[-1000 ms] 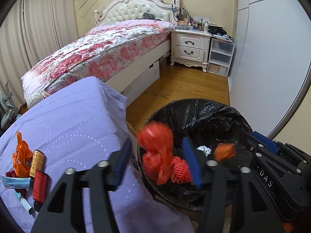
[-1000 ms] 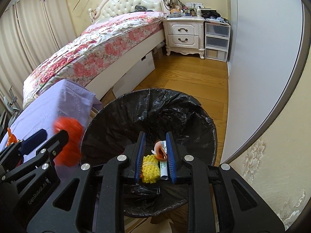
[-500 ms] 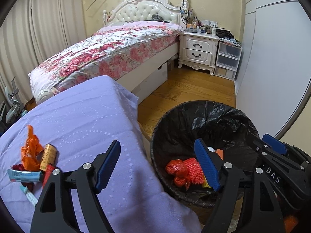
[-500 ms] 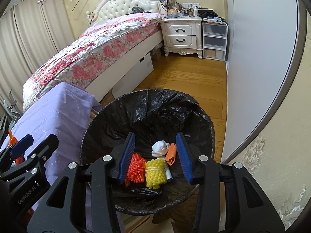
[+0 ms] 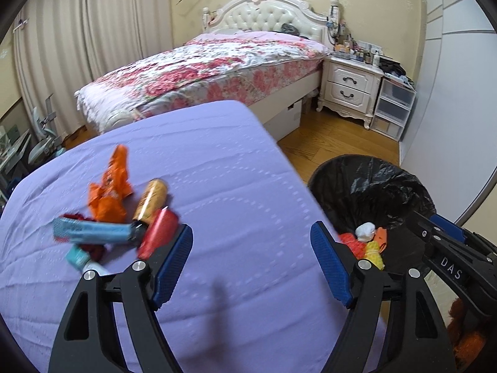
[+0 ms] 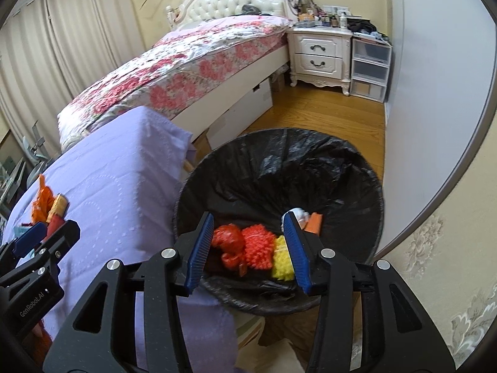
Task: Collect trash
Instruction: 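Move both open grippers back over the remaining trash on the bed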
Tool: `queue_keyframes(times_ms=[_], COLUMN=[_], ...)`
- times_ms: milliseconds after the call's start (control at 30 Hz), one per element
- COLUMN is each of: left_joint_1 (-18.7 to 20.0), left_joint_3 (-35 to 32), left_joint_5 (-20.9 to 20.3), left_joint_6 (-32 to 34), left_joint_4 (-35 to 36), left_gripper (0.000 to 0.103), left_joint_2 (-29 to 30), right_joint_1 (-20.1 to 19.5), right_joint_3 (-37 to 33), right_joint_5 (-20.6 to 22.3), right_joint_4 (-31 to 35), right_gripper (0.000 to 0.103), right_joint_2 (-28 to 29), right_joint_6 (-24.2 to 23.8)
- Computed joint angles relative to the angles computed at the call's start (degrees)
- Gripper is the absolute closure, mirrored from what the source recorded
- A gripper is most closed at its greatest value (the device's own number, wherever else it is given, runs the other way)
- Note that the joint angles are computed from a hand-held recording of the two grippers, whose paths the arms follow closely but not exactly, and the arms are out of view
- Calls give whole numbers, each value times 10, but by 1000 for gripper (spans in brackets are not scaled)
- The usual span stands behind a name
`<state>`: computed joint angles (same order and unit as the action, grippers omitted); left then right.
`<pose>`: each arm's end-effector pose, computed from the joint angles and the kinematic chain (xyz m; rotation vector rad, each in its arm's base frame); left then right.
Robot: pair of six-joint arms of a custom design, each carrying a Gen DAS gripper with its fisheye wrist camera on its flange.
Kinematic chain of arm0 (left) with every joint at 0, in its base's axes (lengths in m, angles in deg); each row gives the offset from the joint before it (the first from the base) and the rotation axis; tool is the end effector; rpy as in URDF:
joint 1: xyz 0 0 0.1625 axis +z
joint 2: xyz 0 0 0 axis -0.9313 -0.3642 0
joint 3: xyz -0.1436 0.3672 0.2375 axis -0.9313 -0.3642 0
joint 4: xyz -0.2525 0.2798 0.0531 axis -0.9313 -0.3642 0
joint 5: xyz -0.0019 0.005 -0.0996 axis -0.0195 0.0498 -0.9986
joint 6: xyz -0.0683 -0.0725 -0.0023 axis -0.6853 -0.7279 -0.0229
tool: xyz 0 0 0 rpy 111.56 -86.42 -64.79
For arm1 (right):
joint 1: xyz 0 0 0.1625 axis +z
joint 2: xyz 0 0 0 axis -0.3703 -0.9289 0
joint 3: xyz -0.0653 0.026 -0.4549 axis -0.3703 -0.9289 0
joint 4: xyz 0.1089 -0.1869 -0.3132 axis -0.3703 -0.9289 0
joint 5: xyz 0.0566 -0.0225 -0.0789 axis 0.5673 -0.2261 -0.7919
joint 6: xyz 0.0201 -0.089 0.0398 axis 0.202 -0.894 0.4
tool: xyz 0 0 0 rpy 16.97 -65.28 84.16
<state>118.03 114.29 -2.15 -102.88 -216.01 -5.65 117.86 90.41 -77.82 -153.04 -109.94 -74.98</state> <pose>-0.1027 -0.4601 0.0783 0.2758 2.1384 -0.9346 0.1361 -0.4682 0.0401 0.3544 -2.3866 0.8920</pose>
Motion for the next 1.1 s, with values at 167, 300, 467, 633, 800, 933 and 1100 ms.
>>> queue_keyframes(times_ms=[167,300,467,633,800,933,1100], left_joint_1=[0,-1,3,14,36,49,76], left_joint_3=[51,89,127,149,146,134,106], left_joint_5=[17,34,51,62,65,63,51], left_joint_6=[-47,-80,-121,-152,-157,-140,-149], left_joint_4=[-4,-11,-13,-7,5,5,82], left_gripper=[27,27,27,27,27,27,27], left_joint_2=[-23,-40,-65,-88,-111,-121,-145], right_joint_1=[27,49,75,92,105,110,111], right_joint_3=[-6,-11,-20,-30,-41,-47,-50], right_joint_5=[-2,-3,-8,-9,-11,-11,-11], right_joint_4=[13,22,34,49,62,70,76], right_gripper=[57,57,57,57,57,57,57], right_joint_2=[21,35,52,67,81,87,89], right_joint_6=[-5,-8,-12,-14,-15,-18,-20])
